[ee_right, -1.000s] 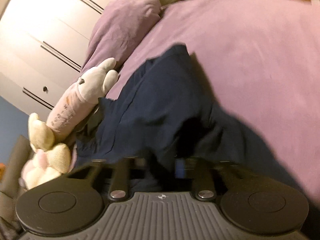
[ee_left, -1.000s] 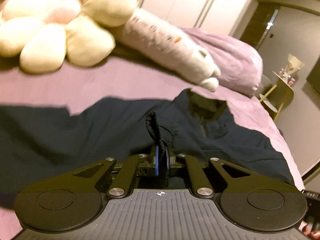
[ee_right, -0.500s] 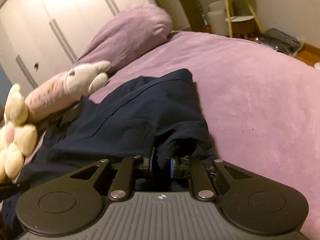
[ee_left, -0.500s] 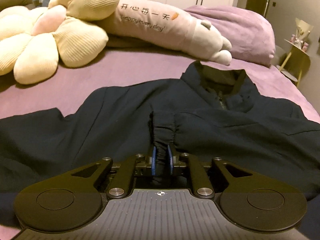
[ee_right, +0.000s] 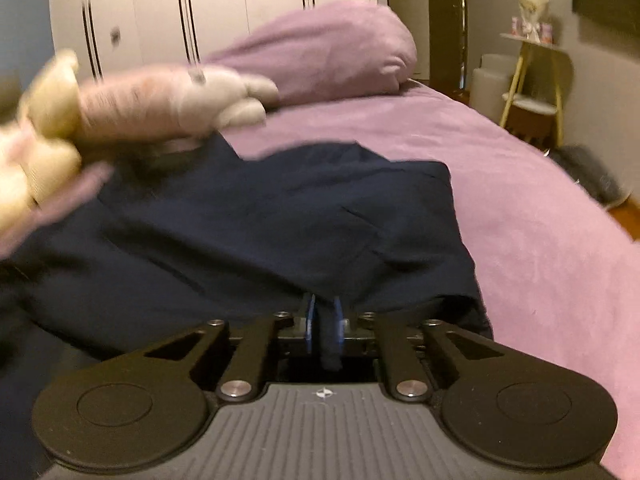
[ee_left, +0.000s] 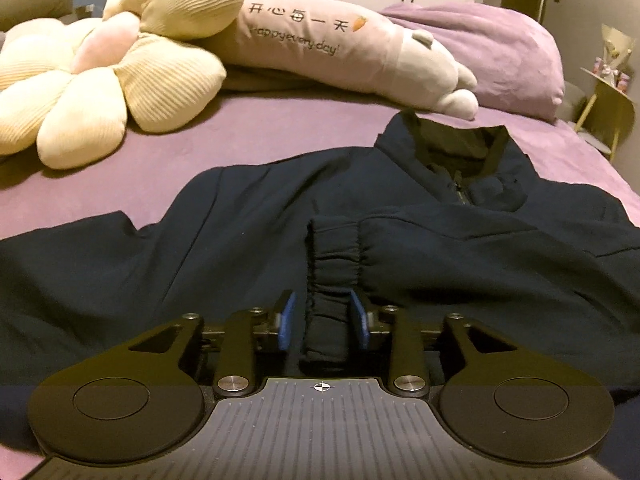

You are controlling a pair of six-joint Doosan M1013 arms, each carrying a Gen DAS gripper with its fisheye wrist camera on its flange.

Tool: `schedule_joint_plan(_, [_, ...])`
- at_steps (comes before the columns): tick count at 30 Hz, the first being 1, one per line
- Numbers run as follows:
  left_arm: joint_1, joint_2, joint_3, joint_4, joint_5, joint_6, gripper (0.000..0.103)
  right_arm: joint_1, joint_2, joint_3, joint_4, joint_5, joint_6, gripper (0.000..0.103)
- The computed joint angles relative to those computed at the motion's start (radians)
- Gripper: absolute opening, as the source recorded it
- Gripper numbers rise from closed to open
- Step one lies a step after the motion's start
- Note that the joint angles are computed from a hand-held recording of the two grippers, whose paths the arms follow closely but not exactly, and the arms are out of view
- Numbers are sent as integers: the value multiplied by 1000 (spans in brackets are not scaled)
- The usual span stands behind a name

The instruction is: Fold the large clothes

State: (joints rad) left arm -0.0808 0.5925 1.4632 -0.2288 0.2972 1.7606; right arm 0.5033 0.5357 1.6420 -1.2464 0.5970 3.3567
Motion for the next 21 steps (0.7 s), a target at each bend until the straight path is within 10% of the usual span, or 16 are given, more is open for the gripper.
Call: schedule_joint_plan(21, [-13,-3,20,219,-40,-196,71,26,46,-8,-124,189,-123,0])
